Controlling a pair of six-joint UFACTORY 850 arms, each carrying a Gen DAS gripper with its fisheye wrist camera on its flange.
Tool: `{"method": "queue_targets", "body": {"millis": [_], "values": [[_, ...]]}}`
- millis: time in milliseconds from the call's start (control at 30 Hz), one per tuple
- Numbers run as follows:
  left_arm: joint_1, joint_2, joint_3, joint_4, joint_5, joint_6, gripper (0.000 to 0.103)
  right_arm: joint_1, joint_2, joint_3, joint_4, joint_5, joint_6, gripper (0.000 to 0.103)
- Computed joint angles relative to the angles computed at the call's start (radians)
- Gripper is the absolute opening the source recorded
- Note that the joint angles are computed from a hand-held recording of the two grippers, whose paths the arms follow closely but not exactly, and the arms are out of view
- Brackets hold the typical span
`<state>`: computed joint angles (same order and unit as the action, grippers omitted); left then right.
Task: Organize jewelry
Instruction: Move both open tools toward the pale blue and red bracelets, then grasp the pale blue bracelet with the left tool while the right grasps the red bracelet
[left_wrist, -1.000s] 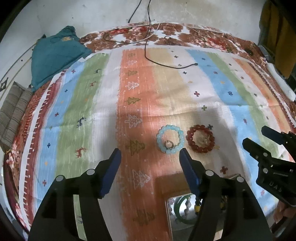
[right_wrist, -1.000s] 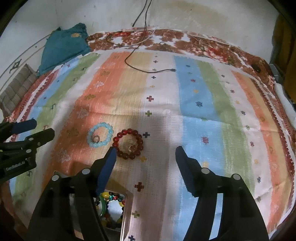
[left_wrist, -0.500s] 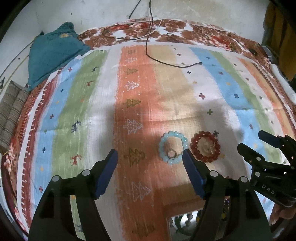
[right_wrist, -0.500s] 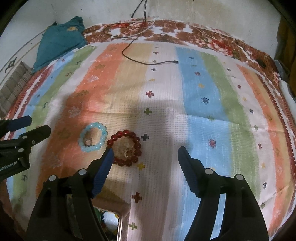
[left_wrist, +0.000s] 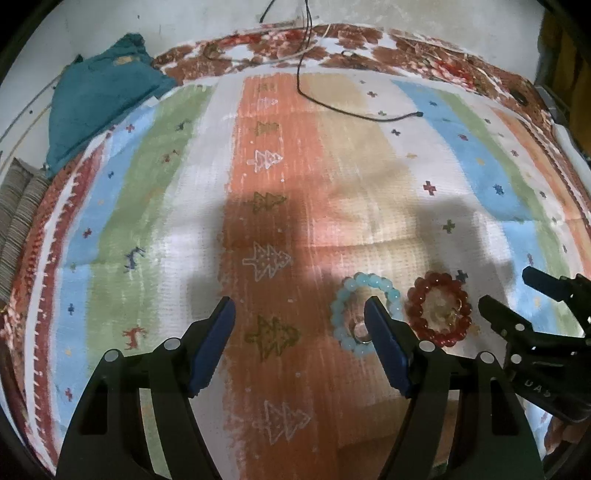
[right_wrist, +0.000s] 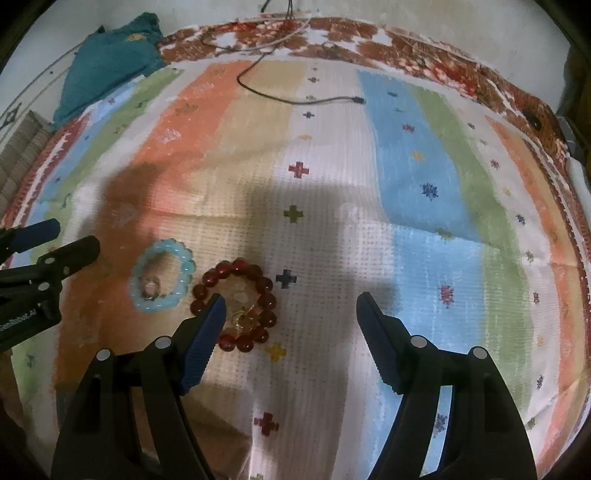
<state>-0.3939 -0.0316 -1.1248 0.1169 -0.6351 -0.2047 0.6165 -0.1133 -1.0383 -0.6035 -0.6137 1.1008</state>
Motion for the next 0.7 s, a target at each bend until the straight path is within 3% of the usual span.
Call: {"method": "queue_targets", "body": {"millis": [700], "values": [[0.004,-0.097,-0.017,-0.029,0.011,0.046,0.065,-0.043,-0.094,-0.047,0.109,0.02,-0.139,0.07]]}}
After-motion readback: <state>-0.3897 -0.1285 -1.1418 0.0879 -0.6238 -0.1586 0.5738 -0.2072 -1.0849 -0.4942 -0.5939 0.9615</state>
